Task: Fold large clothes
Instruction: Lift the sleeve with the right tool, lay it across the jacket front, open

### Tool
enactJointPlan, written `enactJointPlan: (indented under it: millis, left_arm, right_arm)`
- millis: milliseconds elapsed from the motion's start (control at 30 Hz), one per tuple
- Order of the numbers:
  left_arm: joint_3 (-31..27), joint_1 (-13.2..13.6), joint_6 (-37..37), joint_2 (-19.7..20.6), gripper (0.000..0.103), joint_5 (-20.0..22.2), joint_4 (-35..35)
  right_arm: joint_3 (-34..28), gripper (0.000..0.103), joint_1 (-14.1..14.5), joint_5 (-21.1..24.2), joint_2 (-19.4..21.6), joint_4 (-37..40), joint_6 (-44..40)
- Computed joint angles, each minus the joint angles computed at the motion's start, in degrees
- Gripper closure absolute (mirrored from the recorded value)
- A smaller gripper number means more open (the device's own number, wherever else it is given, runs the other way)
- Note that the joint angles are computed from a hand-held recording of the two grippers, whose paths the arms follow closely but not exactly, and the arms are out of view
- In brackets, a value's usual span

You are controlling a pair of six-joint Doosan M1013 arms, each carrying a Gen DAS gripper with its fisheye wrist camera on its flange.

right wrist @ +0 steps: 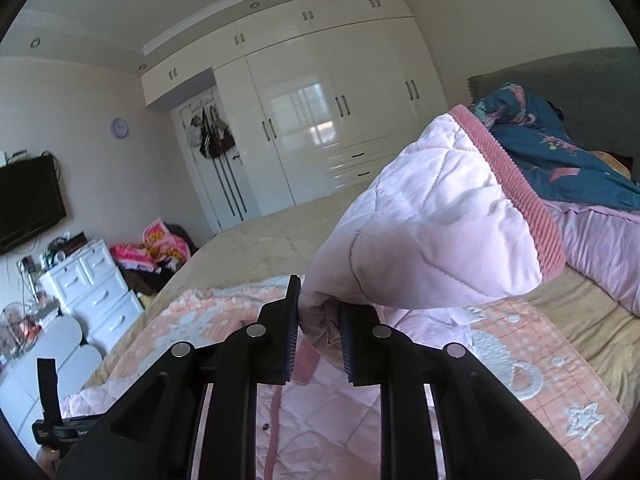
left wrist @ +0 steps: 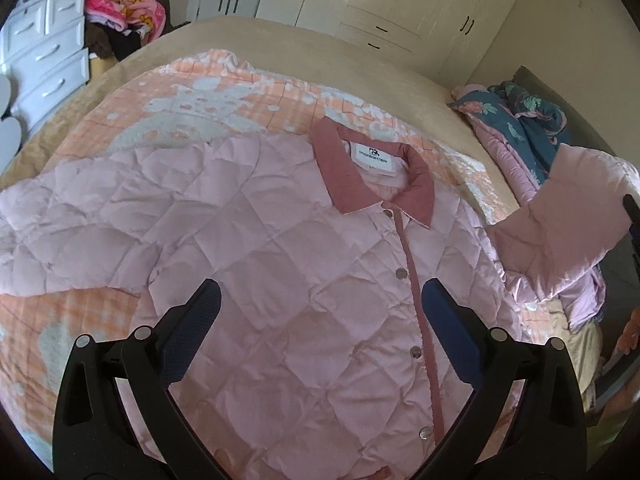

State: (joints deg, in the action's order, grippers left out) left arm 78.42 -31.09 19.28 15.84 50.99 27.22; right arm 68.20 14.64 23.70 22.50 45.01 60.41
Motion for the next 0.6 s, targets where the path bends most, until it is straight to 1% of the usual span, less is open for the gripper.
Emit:
enactJointPlan:
  millis: [133,200,400,600]
  left_arm:
    - [1.81,0.61,-1.59,-0.88,0.009,-3.11,-1.22]
    - [3.12,1.26,-2.93,-1.51,0.009,-5.42,-2.42]
    - [5.42,2.72,-5.63,-2.71,0.009,-7.46,-2.54]
    - [7.24,4.08,-8.5,-3.9,0.009,-8.0,-2.07]
  right_arm:
    - [-0.9,0.086,1.5,0.97,0.65,-3.01,0.83]
    - [-1.3,0.086,2.32,1.33,1.02,-4.54,1.28]
    - [-2.7,0.086,5.03,2.67,2.88,-9.03,3.46]
    - [-3.88,0.086,7.41,4.11,4.92,-12.15,6.06]
